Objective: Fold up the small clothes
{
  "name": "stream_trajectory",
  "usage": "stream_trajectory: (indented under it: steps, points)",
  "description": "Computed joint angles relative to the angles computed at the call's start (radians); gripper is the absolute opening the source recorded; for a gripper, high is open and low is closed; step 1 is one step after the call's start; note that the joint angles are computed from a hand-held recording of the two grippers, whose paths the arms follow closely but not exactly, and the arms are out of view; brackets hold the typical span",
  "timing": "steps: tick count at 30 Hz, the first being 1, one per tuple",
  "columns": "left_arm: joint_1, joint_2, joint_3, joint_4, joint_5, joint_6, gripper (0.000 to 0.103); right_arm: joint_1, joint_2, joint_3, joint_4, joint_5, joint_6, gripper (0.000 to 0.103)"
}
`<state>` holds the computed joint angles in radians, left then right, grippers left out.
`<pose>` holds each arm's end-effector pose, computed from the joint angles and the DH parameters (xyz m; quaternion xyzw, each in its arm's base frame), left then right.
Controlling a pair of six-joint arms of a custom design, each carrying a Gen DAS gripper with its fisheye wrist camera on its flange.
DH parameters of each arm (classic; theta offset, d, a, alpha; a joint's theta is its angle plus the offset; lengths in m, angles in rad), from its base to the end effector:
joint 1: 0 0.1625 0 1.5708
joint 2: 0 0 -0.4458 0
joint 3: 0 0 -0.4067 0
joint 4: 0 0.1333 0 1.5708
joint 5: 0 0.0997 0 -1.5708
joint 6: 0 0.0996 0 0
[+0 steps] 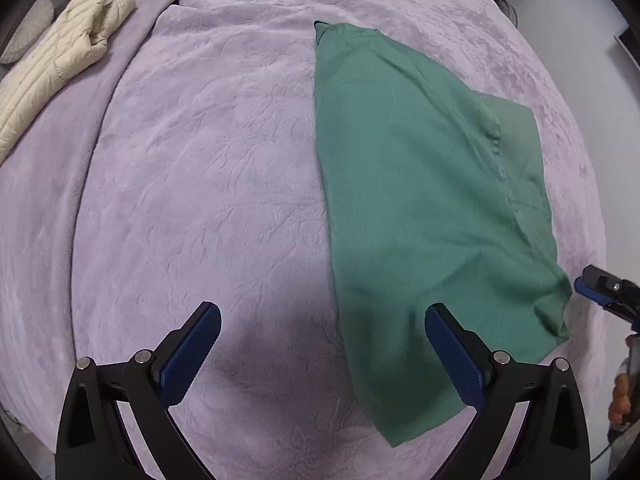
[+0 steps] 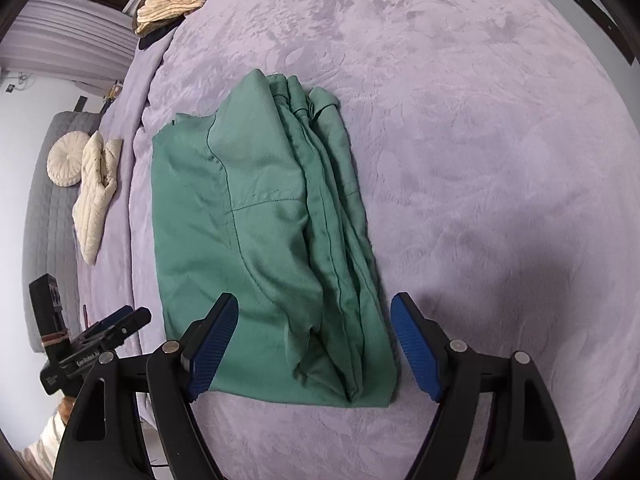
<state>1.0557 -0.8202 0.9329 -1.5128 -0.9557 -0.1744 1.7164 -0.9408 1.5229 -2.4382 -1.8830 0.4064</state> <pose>-0.2244 -0.7838 0.3457 0.1864 0.9315 -0.0255 0.3113 0.2068 -0.7021 0.2362 -0.1491 -0.9666 0.1771 0.1098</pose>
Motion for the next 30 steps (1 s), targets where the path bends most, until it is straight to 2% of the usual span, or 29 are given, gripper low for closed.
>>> stream_trajectory:
  steps: [4, 7, 9, 13, 15, 17, 20, 21, 22, 23, 24, 25, 28, 30]
  points:
    - [0.040, 0.094, -0.150, 0.037, -0.108, 0.018, 0.102, -0.047, 0.025, -0.042, 0.026, 0.068, -0.047, 0.082]
    - [0.064, 0.162, -0.242, 0.082, -0.198, 0.029, 0.102, -0.091, 0.044, -0.062, 0.028, 0.164, -0.076, 0.082]
    - [0.079, 0.202, -0.286, 0.108, -0.260, 0.035, 0.102, -0.113, 0.059, -0.078, 0.036, 0.226, -0.103, 0.082]
    - [0.091, 0.243, -0.306, 0.115, -0.325, 0.035, 0.102, -0.152, 0.105, -0.131, 0.080, 0.352, -0.167, 0.085]
    - [0.091, 0.256, -0.310, 0.116, -0.338, 0.030, 0.102, -0.165, 0.126, -0.156, 0.089, 0.408, -0.189, 0.087]
    - [0.086, 0.267, -0.311, 0.118, -0.319, 0.031, 0.102, -0.173, 0.148, -0.179, 0.088, 0.459, -0.202, 0.087]
    - [0.081, 0.274, -0.310, 0.117, -0.304, 0.021, 0.102, -0.172, 0.176, -0.201, 0.077, 0.490, -0.195, 0.087]
    - [0.080, 0.270, -0.304, 0.110, -0.302, 0.018, 0.098, -0.167, 0.183, -0.205, 0.074, 0.486, -0.189, 0.087]
    - [0.077, 0.261, -0.287, 0.093, -0.292, 0.017, 0.089, -0.160, 0.186, -0.203, 0.064, 0.469, -0.178, 0.079]
    - [0.075, 0.250, -0.273, 0.081, -0.287, 0.020, 0.084, -0.153, 0.188, -0.190, 0.018, 0.430, -0.155, 0.069]
    - [0.073, 0.240, -0.260, 0.068, -0.290, 0.026, 0.072, -0.153, 0.186, -0.183, 0.014, 0.434, -0.130, 0.039]
    - [0.072, 0.232, -0.255, 0.060, -0.298, 0.035, 0.063, -0.158, 0.180, -0.162, -0.015, 0.461, -0.100, 0.032]
    - [0.068, 0.215, -0.254, 0.058, -0.322, 0.052, 0.050, -0.157, 0.162, -0.104, -0.115, 0.530, -0.050, 0.028]
    - [0.065, 0.208, -0.263, 0.062, -0.340, 0.063, 0.047, -0.146, 0.158, -0.083, -0.161, 0.560, -0.023, 0.028]
